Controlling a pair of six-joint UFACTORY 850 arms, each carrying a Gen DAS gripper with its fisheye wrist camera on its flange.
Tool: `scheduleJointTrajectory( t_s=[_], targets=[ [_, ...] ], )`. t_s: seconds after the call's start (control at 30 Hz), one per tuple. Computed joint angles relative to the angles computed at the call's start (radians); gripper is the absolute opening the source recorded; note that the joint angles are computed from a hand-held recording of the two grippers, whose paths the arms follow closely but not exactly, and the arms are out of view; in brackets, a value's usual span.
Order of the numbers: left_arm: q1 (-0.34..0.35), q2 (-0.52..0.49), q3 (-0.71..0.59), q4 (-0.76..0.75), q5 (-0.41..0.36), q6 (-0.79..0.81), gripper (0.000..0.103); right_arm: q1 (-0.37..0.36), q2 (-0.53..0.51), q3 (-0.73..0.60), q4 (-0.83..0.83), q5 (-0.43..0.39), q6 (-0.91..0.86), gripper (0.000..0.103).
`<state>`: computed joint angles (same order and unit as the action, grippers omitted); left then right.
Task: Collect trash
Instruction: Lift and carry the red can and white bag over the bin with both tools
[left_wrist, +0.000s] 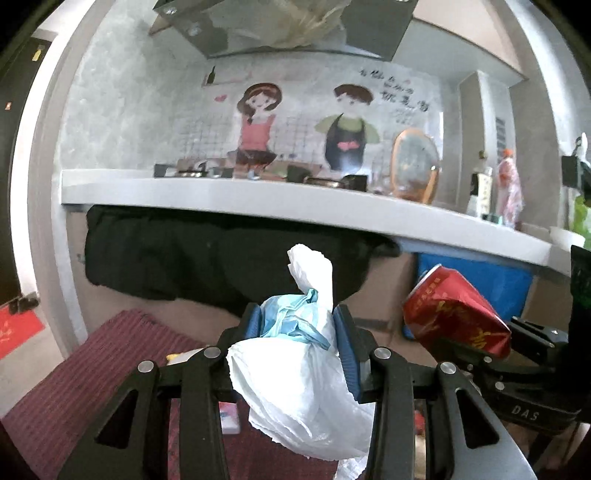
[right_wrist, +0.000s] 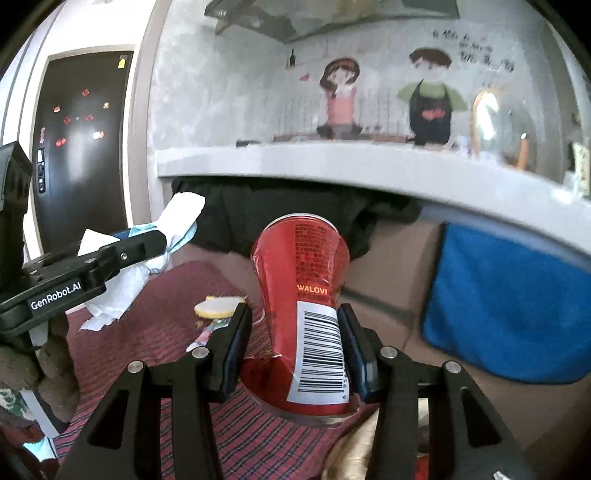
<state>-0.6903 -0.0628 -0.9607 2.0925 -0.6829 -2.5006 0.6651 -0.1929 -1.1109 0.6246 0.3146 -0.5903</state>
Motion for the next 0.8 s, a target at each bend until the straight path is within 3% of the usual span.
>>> scheduleJointTrajectory(
  t_s=[0.37, 0.8],
  targets=[
    [-0.127, -0.108, -0.130, -0.030, -0.019, 0.070, 0.042, -0.044, 0.170, 0.139, 0.133, 0.072, -0.146, 0.044],
    [-0.178, -0.286, -0.301, -0.041, 0.050, 0.115, 0.042, -0.156, 0.226, 0.231, 0.173, 0.079, -0.151, 0.044]
  ],
)
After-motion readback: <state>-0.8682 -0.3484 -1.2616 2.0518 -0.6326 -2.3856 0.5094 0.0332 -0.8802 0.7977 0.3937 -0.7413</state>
